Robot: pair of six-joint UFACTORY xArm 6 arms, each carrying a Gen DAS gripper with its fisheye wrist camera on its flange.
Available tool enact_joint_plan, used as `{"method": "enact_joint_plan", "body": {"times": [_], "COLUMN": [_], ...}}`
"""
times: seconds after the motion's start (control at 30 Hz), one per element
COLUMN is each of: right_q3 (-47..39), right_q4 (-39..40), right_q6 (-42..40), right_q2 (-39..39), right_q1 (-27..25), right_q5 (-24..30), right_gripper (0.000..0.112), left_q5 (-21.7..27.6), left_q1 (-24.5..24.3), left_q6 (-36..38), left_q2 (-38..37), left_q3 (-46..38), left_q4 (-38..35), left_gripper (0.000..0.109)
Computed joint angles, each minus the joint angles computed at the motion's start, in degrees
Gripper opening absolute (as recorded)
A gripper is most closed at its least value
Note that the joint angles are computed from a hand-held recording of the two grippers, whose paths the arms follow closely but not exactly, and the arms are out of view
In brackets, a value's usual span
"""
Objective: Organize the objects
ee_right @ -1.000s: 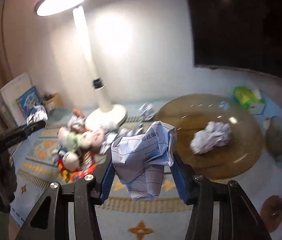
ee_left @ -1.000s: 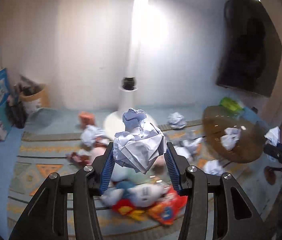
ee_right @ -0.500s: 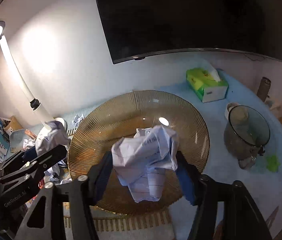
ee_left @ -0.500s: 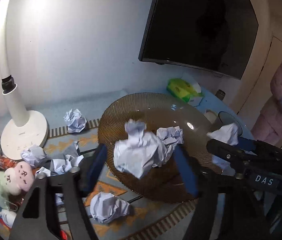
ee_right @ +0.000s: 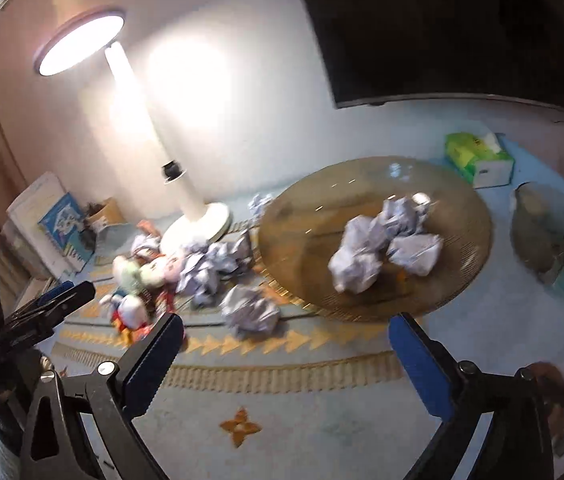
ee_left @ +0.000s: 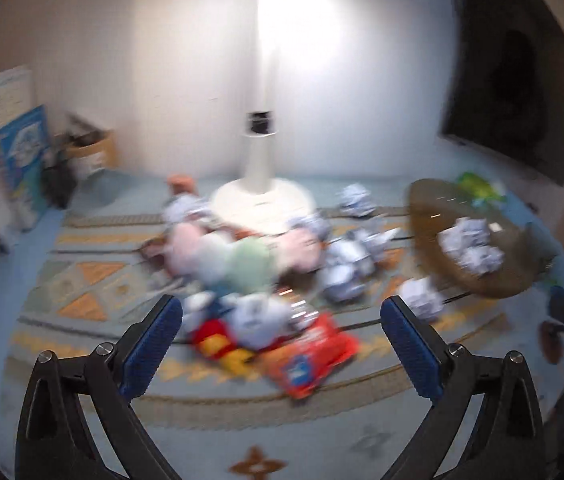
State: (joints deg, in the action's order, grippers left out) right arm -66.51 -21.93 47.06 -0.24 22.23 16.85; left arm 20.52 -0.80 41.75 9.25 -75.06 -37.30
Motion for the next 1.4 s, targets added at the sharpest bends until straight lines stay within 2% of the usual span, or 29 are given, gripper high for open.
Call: {"method": "enact_joint_plan", "body": {"times": [0.07, 0.1, 0.17, 0.23, 0.3, 0.37, 0.4, 0.47, 0.57, 0.77, 1.33, 1.4], "right_q3": [-1.4, -4.2, -8.2, -10.5, -11.7, -13.8, -13.7, -13.1, -15.6, -16.2, -15.9, -15.7], "right_q4": [-1.8, -4.5, -4.7, -3.6, -5.7, -3.9, -4.4, -5.5, 0.1, -1.2, -1.0, -1.0], "right_q6": [-0.2, 1.1, 0.8, 0.6, 4.3, 4.2, 4.8, 6.8, 2.1, 2.5, 2.6, 2.6], "right_q2": [3.0, 5.7, 10.1, 13.7, 16.2, 18.2, 18.1, 17.8, 19.7, 19.8, 19.7, 19.6], "right_q1": [3.0, 4.6, 6.4, 7.0, 6.9, 6.9, 6.8, 6.5, 6.4, 6.7, 6.6, 6.6], "right_q5": [0.6, 3.9, 6.9, 6.6, 6.9, 11.1, 11.0, 10.5, 13.4, 14.7, 13.9, 13.5], "right_gripper": [0.103, 0.103, 0.103, 0.103, 0.103, 0.103, 0.103, 0.103, 0.103, 0.103, 0.103, 0.103], "left_q5": [0.8, 0.6, -3.2, -6.9, -6.1, -2.9, -1.3, -2.5, 0.0, 3.5, 3.0, 1.2], "left_q1": [4.3, 6.3, 8.6, 10.1, 10.8, 11.5, 11.6, 10.9, 10.7, 11.1, 11.0, 10.8], "left_q6": [0.1, 0.8, -3.5, -8.1, -4.3, -5.9, -5.6, -6.4, -4.3, -10.8, -12.6, -15.5], "left_q2": [0.8, 2.1, 4.8, 7.7, 9.4, 11.1, 11.5, 10.9, 10.8, 12.0, 11.5, 11.0], "left_q3": [0.6, 0.3, 0.0, -0.5, -1.9, -3.6, -4.4, -3.4, -3.7, -4.9, -4.2, -3.2], "left_q4": [-0.3, -1.9, 2.0, 6.7, 1.7, 1.4, 0.7, 2.5, 2.2, 8.9, 11.6, 14.0], "left_gripper": [0.100, 0.100, 0.100, 0.100, 0.100, 0.100, 0.100, 0.100, 0.100, 0.100, 0.100, 0.100]}}
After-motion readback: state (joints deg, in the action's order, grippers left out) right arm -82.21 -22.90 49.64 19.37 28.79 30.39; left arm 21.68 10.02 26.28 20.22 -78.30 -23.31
